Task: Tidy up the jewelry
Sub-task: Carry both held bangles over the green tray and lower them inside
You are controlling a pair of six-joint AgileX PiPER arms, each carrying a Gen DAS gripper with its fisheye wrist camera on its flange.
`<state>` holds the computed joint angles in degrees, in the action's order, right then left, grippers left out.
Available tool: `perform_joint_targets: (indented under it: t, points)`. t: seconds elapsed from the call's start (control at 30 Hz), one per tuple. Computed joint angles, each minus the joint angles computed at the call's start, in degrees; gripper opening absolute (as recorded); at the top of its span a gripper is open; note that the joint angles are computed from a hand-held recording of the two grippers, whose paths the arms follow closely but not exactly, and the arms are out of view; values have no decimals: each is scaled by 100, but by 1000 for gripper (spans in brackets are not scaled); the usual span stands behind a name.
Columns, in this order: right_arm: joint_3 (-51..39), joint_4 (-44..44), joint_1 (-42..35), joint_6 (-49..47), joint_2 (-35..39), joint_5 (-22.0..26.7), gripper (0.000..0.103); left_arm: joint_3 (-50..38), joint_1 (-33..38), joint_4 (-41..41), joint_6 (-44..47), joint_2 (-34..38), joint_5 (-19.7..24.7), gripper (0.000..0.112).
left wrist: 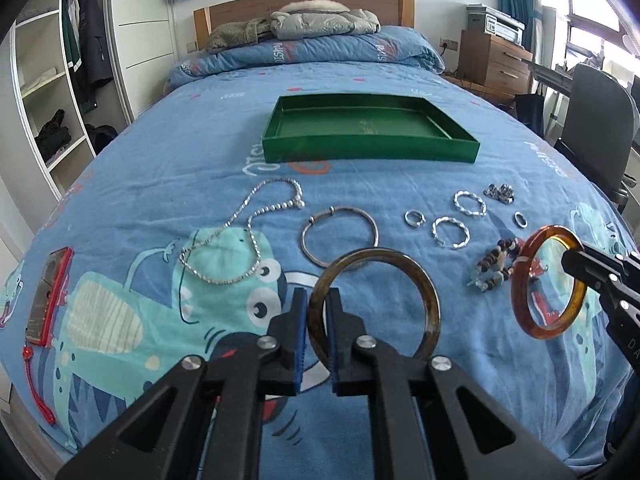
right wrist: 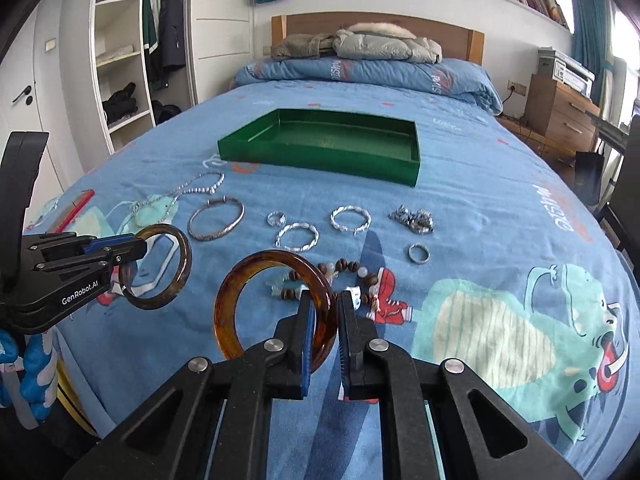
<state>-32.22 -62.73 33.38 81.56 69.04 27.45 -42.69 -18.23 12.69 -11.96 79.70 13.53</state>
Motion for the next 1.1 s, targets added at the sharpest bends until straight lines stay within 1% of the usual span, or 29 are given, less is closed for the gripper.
perform_joint_targets:
  t: [0.1, 0.2, 0.33, 0.43, 0.53, 0.6, 0.7, 0.8, 0.9, 0.97, 1.1]
  points:
    - [-202, 97, -89, -256, -161, 97, 11, -260, 104, -453, 507, -111, 152, 8]
    - [-463, 274, -378, -641, -180, 6, 11, -638, 262, -1101, 1178, -82, 285, 8]
    - [-964, 768, -989, -1467, 38, -341, 11, -1421, 570, -2371, 2308, 269, 566, 8]
    - [-1507, 1340, -1485, -2276, 405, -638, 11, -2206, 703, -2835, 2626, 767, 815, 8]
    - [-2202, 2151, -1963, -3243, 974, -940, 11, -3207, 740, -2829, 2459, 1458, 1054, 8]
    - [-2793, 2957, -2260, -4075, 1500, -1099, 11, -4000, 737, -2639, 2153, 2032, 1254, 8]
    - [-3619, 3562, -2492, -4733, 2278, -1127, 11, -5203, 735, -2468, 1798, 2909, 1635, 8]
    - [-4478, 4414, -2711, -5547, 3089, -1088, 11, -6330, 733, -2397, 1559, 3747, 2079, 8]
    - [-5269, 4949, -2849, -6030, 3863, -955, 11, -7333, 703, -2298, 1345, 4494, 2460, 8]
    - [-5659, 5133, -2902, -6168, 4278, -868, 11, -8018, 650, -2159, 1179, 4971, 2740, 8]
    - [-6266, 5531, -2995, -6430, 4917, -637, 11, -9202, 544, -1902, 945, 5813, 3278, 8]
